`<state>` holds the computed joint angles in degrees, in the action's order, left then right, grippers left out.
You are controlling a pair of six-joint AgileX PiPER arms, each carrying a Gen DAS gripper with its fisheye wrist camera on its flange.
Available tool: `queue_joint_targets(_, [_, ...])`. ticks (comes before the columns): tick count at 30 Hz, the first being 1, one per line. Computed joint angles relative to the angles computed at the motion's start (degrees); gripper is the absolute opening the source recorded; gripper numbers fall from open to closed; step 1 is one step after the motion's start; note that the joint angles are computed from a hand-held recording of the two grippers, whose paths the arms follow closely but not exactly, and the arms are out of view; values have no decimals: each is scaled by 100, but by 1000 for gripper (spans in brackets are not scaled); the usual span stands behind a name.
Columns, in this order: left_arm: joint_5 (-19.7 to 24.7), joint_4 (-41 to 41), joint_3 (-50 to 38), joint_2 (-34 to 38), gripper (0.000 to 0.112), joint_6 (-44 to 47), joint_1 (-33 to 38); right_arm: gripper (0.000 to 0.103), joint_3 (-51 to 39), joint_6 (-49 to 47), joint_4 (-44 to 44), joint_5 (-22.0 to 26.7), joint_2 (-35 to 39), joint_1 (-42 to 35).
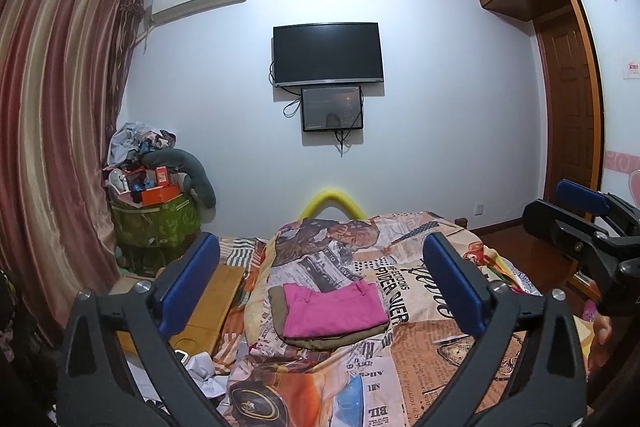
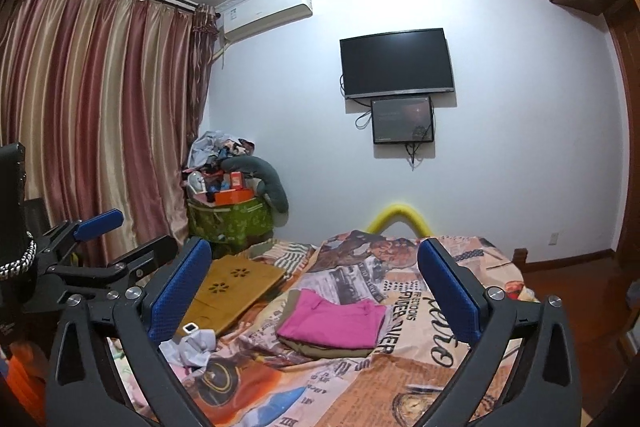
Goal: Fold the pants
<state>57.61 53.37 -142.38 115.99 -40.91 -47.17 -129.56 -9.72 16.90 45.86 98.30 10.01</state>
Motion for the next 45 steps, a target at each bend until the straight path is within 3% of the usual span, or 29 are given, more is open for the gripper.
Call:
queue_joint_targets(12, [-72,-194,126,-80,103,-51,100,103,391,-36,144,-48,-187,-99])
queue_joint_targets(45, [-229,-328,277,-122,103,-157,177,103,139,-13,259,244,-123,-262])
